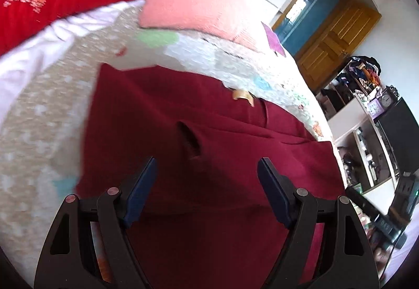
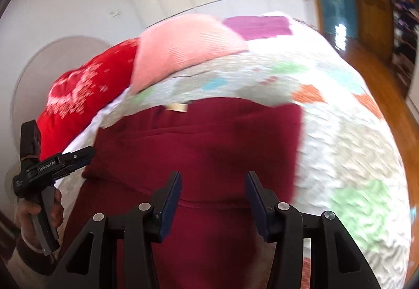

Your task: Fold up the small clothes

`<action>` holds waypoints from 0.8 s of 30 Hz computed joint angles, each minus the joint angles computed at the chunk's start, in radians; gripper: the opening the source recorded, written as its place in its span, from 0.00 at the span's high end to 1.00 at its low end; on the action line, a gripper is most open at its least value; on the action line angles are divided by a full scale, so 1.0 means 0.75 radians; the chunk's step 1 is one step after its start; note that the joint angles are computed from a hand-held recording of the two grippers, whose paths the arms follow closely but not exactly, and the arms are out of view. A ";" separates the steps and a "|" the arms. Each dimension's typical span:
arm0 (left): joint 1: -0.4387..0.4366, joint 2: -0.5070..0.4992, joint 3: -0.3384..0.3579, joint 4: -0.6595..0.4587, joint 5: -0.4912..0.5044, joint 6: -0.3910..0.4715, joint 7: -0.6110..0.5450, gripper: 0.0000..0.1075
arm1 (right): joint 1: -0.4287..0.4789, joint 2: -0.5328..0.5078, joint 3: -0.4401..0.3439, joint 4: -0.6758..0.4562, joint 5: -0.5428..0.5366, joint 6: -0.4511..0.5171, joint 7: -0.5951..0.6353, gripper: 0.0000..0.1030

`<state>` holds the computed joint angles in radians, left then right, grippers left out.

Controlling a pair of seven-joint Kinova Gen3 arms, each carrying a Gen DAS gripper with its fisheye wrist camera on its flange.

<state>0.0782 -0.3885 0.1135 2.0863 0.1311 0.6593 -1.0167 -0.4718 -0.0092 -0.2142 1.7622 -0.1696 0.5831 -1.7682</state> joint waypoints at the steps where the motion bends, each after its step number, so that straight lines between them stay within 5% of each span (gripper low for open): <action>1: 0.002 0.028 0.014 -0.007 0.000 -0.017 0.003 0.27 | 0.013 -0.009 0.012 0.015 -0.029 -0.004 0.011 0.53; 2: 0.001 0.046 0.030 -0.014 -0.010 -0.026 0.008 0.31 | 0.014 -0.031 0.044 0.039 -0.050 -0.001 0.023 0.53; 4: -0.023 0.117 0.102 -0.075 -0.075 0.016 0.057 0.79 | 0.056 -0.052 0.034 0.059 -0.028 0.002 -0.003 0.53; 5: -0.019 0.144 0.115 -0.109 -0.096 0.051 0.067 0.88 | 0.064 -0.058 0.041 0.067 -0.014 0.000 -0.027 0.53; 14: -0.085 -0.001 0.142 -0.285 -0.359 0.150 0.141 0.94 | 0.075 -0.006 0.033 0.010 0.005 -0.018 -0.094 0.53; 24: -0.133 -0.044 -0.018 0.001 -0.249 0.130 0.085 0.94 | 0.003 0.079 0.007 -0.096 0.128 0.081 -0.180 0.53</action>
<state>-0.0218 -0.4215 0.1001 2.0874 -0.0557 0.7566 -0.9530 -0.4699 0.0505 -0.2092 1.6901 -0.0737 0.6437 -1.9035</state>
